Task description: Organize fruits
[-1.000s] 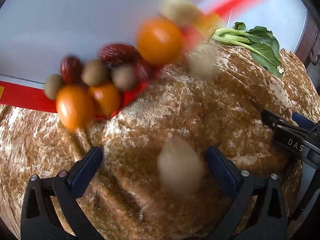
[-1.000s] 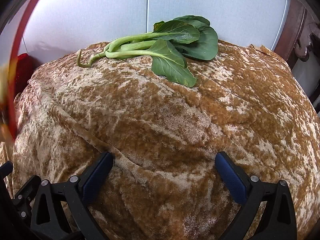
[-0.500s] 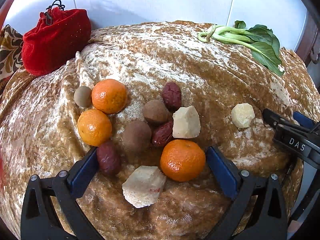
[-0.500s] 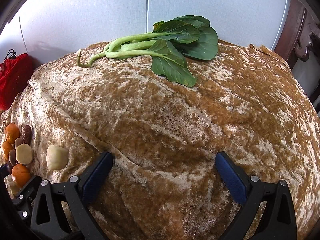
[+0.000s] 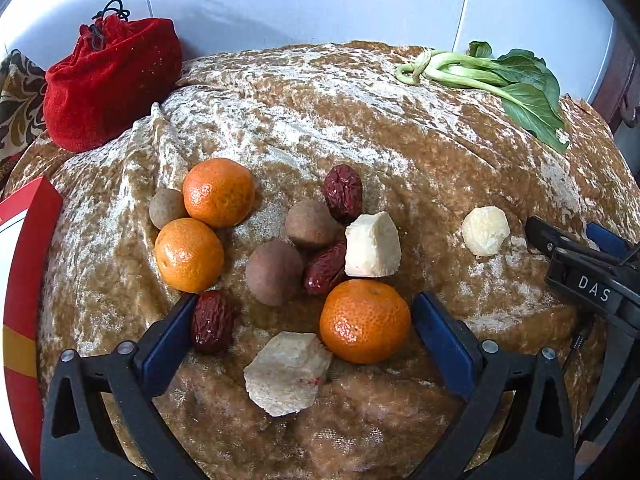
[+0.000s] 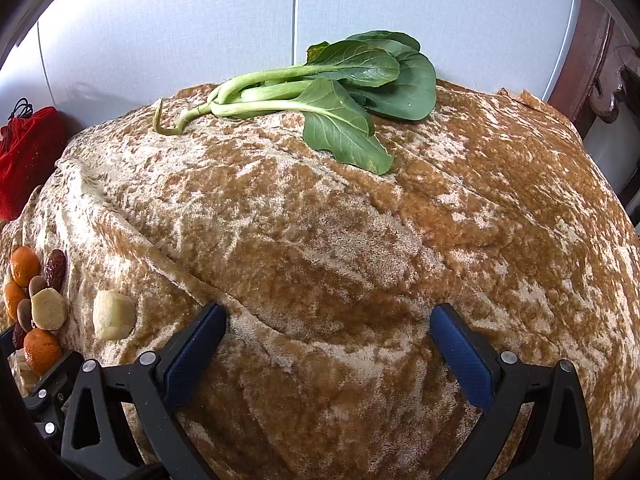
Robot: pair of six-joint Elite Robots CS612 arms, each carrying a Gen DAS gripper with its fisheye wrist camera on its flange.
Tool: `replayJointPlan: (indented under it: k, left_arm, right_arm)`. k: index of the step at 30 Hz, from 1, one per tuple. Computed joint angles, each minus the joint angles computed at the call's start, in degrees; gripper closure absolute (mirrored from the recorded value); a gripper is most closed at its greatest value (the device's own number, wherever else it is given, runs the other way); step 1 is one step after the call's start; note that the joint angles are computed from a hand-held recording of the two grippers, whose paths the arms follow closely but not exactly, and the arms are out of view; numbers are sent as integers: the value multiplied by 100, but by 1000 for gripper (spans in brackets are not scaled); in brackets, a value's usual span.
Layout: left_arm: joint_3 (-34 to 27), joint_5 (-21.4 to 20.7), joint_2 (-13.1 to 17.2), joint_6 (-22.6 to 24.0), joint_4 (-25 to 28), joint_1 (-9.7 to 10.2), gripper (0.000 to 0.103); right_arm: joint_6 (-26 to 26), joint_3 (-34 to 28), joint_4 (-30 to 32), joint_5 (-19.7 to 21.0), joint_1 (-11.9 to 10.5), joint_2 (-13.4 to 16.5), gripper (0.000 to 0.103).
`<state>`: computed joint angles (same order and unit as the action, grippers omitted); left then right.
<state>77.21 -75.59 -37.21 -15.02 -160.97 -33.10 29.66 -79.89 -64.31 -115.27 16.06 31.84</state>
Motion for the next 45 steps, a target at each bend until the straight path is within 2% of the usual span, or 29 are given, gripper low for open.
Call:
replayJointPlan:
  k: [5, 8, 9, 11, 13, 16, 17, 19, 21, 24, 26, 28, 31, 33, 35, 37, 39, 41, 44, 45]
  left_arm:
    - [19, 84, -2, 20, -25, -14, 0]
    - [-28, -45, -6, -16, 72, 21, 0]
    - [-72, -7, -22, 44, 262, 15, 0]
    - [-65, 225, -111, 120, 500, -6, 1]
    - [253, 437, -317, 330, 60, -24, 1]
    - [673, 742, -568, 743, -709, -10, 1]
    - [749, 719, -614, 777, -840, 17, 1]
    - [812, 632, -688, 878, -693, 85, 1]
    - [834, 407, -709, 1051, -577, 147, 1]
    - [892, 44, -744, 1322, -489, 186, 1]
    - [800, -113, -693, 1399, -323, 209, 2]
    - [672, -453, -651, 1431, -53, 236, 9]
    - [550, -906, -605, 1538, 226, 236, 15]
    - [490, -978, -552, 1632, 234, 210, 26]
    - [367, -1120, -493, 1635, 432, 227, 43]
    - [178, -1339, -402, 1537, 750, 278, 50]
    - [105, -1419, -340, 1481, 731, 303, 52]
    - [37, -1558, -300, 1489, 676, 328, 61]
    - [-61, -1843, -263, 1503, 792, 372, 74]
    - [-76, -1866, -262, 1546, 841, 371, 74]
  right_arm:
    - [11, 35, 63, -56, 28, -28, 1]
    - [19, 64, 98, -71, 39, -48, 1]
    - [-4, 102, 159, 2, 29, -96, 1]
    - [-189, 121, 309, 609, -79, -206, 1]
    - [-302, 14, 289, 1002, -141, -256, 8]
    - [-637, -165, -196, 1109, -109, -272, 7]
    - [-794, -145, -299, 1240, -105, -322, 7]
    - [-1056, -132, -659, 1636, -101, -329, 6]
    - [-1084, 27, -576, 2144, -127, -437, 6]
    - [-1148, 344, -662, 2171, -26, -512, 6]
    - [-1151, 497, -415, 2174, -25, -610, 7]
    - [-1164, 628, -336, 2140, -7, -652, 8]
    - [-973, 669, -72, 2334, -64, -709, 11]
    - [-891, 681, -52, 2401, -95, -700, 14]
    - [-883, 717, -49, 2430, -107, -709, 14]
    - [-934, 785, -58, 2500, -115, -729, 16]
    - [-955, 814, -48, 2696, -146, -730, 27]
    - [-912, 828, -9, 2934, -190, -727, 32]
    - [-909, 859, 82, 3154, -222, -732, 34]
    - [-932, 867, 112, 3245, -232, -735, 34]
